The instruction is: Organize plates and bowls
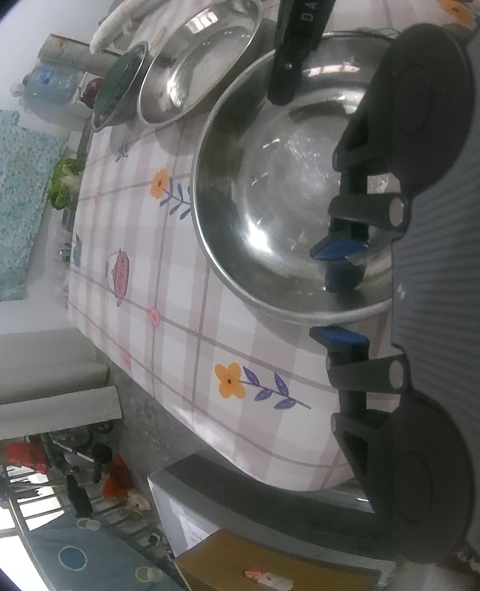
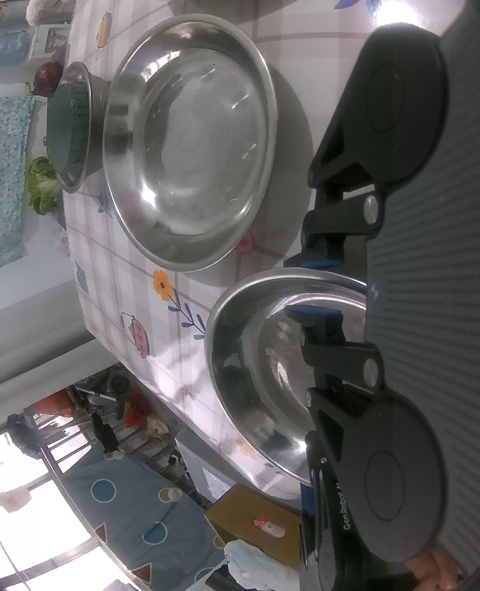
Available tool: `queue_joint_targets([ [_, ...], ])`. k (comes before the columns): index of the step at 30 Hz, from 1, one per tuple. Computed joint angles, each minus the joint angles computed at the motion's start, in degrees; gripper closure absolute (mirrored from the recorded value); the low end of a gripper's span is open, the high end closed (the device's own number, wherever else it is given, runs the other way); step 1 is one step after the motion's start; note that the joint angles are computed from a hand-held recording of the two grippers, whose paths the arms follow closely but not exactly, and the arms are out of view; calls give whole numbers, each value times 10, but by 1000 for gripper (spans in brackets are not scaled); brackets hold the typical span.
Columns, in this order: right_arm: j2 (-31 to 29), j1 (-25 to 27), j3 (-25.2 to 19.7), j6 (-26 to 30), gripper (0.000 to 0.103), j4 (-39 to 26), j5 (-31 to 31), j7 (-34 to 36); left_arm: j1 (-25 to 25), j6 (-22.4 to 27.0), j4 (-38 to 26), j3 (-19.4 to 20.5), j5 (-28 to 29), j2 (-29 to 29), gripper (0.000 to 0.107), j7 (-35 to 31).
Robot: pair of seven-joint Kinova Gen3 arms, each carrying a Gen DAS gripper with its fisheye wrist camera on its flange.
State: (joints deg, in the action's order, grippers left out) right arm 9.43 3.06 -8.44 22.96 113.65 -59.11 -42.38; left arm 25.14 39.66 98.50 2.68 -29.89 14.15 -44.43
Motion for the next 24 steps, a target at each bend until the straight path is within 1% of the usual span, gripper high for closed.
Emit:
queue_joint_targets([
  [2,0,0,0,0,83,0,0,-1,6,5,-3,0,-6,2,66,5],
  [7,0,-2,2,0,83,-2,9,-10,8,7,-4,0,-11,2,67,10],
  [24,-6,-3,3,5,83,-2,4,-4,6,11,0,4,-19,-9,67,24],
])
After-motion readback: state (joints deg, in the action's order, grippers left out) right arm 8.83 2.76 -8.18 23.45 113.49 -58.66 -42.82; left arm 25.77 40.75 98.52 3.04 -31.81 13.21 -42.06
